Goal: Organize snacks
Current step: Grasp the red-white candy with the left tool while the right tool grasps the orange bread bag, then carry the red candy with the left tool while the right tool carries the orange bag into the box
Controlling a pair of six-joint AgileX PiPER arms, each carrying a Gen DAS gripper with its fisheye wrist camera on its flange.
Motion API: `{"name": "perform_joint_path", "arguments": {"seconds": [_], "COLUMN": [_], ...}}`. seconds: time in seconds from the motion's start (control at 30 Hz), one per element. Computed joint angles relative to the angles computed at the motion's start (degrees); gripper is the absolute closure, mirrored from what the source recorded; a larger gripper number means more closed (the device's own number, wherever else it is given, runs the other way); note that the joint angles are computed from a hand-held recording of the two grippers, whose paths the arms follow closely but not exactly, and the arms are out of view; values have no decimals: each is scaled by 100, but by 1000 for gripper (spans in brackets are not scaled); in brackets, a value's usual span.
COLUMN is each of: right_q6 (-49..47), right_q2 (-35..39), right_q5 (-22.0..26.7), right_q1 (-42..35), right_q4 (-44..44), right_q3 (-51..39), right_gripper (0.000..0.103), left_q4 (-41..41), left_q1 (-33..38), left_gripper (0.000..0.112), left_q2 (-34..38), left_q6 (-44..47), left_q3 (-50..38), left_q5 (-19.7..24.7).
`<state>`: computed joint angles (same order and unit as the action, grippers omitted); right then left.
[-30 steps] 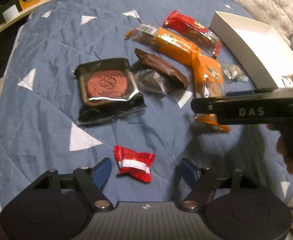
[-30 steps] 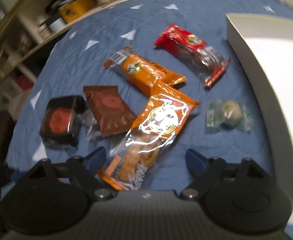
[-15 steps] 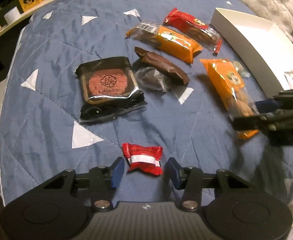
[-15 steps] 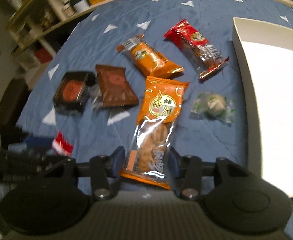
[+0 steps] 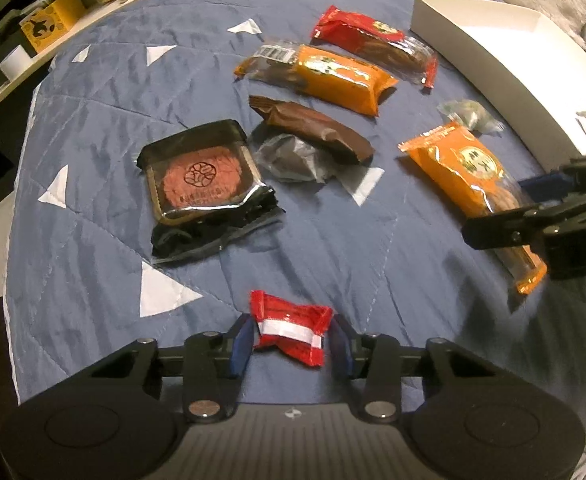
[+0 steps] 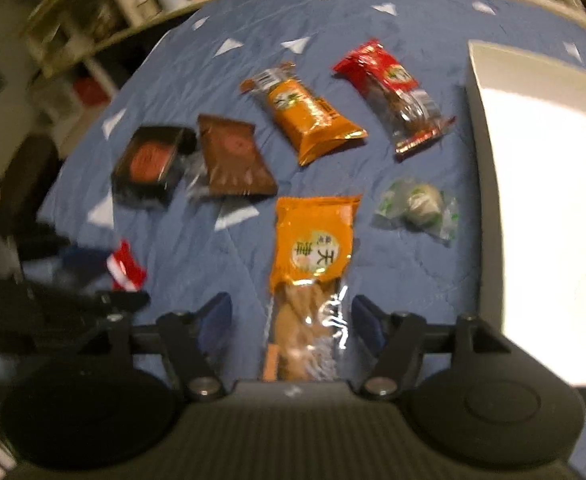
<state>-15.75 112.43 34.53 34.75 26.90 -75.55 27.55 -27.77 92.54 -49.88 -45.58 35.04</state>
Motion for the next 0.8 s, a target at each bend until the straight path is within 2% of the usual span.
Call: {"name": "perform_joint_path", "arguments": {"seconds": [0.17,0.33,0.43,0.8], "right_q6": [553,898,725,289], "right_q2": [216,274,232,-275], "right_q5": [-72,-176,-327,-315], "right_q1": [34,120,101,-67], "right_q4": [-179,-560,-430,-70], "right_q3": [-163,-155,5,261], "right_gripper": [35,55,60,63], "left_q4": [91,31,71,949], "left_q1": [-37,69,52,-588], "left_gripper": [72,74,74,74], "left_q2": [47,-88,-155,-671], "left_q6": [-89,-248,-475,-1703], "left_q3": [-28,97,116,26], "left_q5": [18,-137,-97,363]}}
